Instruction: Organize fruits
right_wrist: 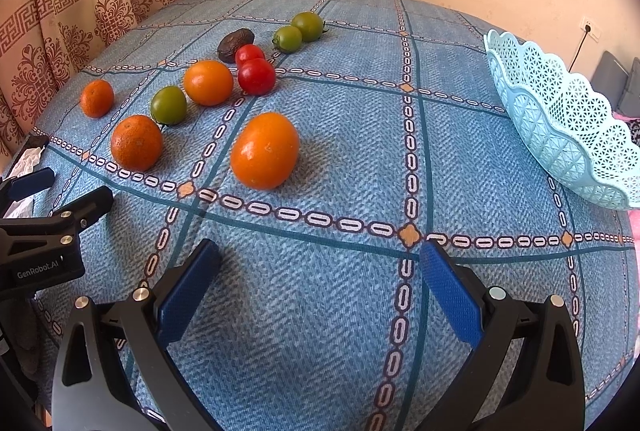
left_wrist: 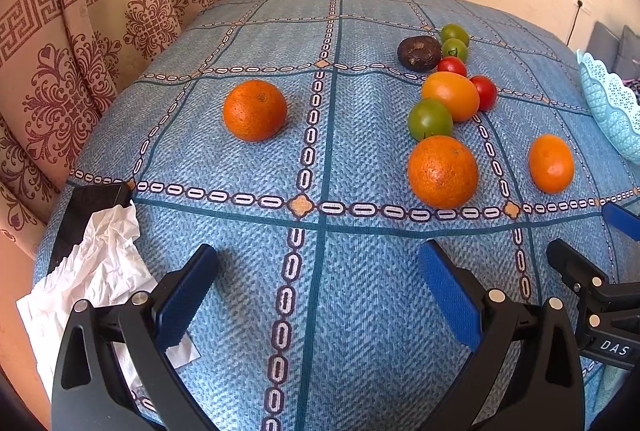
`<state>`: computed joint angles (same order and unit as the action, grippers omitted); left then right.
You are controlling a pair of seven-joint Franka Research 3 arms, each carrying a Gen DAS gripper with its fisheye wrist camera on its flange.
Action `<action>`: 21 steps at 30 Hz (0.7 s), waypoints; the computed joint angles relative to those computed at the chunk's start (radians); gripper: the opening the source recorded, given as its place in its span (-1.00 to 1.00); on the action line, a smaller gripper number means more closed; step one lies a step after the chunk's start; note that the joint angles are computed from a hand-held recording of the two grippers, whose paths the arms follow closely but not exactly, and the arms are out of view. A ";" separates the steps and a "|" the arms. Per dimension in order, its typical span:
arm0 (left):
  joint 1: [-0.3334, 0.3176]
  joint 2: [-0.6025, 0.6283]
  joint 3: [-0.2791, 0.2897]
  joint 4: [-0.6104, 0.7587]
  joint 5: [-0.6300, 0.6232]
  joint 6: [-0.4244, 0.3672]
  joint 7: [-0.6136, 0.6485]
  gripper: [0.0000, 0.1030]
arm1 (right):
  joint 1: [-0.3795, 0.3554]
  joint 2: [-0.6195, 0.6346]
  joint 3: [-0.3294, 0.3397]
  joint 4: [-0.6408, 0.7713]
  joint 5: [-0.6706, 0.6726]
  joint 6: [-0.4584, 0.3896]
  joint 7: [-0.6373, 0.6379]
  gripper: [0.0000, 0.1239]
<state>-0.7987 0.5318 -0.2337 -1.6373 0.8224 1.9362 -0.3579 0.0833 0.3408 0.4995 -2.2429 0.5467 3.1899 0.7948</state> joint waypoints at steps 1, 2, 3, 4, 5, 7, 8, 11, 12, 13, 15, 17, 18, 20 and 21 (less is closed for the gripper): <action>0.000 0.000 0.000 0.000 0.001 0.000 0.001 0.91 | 0.011 -0.001 -0.013 0.003 -0.005 -0.007 0.006 0.63; -0.001 0.000 0.000 0.000 0.002 0.001 0.000 0.91 | 0.021 -0.002 -0.023 0.006 -0.008 -0.014 0.010 0.63; -0.001 -0.001 0.001 -0.001 0.003 0.002 -0.001 0.91 | 0.022 -0.003 -0.024 0.007 -0.007 -0.017 0.008 0.63; -0.001 -0.001 0.001 -0.001 0.003 0.002 0.000 0.91 | 0.020 -0.003 -0.023 0.008 -0.004 -0.019 0.005 0.63; -0.001 -0.001 0.001 -0.001 0.003 0.002 0.001 0.91 | 0.015 -0.003 -0.017 0.008 0.002 -0.019 -0.001 0.63; -0.001 0.002 0.000 0.006 0.002 -0.002 0.006 0.91 | -0.007 0.000 0.006 0.009 0.016 -0.020 -0.021 0.63; 0.000 0.001 0.000 0.004 0.003 0.001 0.009 0.91 | -0.026 0.001 0.024 0.011 0.029 -0.025 -0.034 0.63; 0.004 -0.005 0.000 0.000 -0.002 0.003 0.014 0.91 | -0.092 0.003 0.092 0.014 0.084 -0.032 -0.092 0.63; 0.002 -0.003 0.000 0.005 -0.003 -0.004 0.016 0.91 | -0.129 0.006 0.131 0.016 0.117 -0.034 -0.123 0.63; 0.002 -0.001 0.000 0.010 -0.006 -0.011 0.017 0.91 | -0.151 0.008 0.156 0.018 0.146 -0.033 -0.148 0.63; -0.004 0.002 0.003 0.021 -0.008 -0.033 0.009 0.91 | -0.199 0.012 0.211 0.025 0.206 -0.030 -0.199 0.63; -0.005 0.000 0.004 0.023 -0.006 -0.041 0.002 0.91 | -0.237 0.013 0.253 0.034 0.261 -0.042 -0.242 0.63; -0.006 -0.002 0.004 0.024 -0.004 -0.045 -0.001 0.91 | -0.261 0.015 0.281 0.037 0.294 -0.042 -0.271 0.63; -0.009 -0.004 0.006 0.029 0.003 -0.061 -0.005 0.91 | -0.298 0.020 0.328 0.043 0.352 -0.036 -0.329 0.63; -0.011 -0.007 0.007 0.031 0.008 -0.069 -0.007 0.91 | -0.298 0.019 0.331 0.049 0.368 -0.037 -0.344 0.63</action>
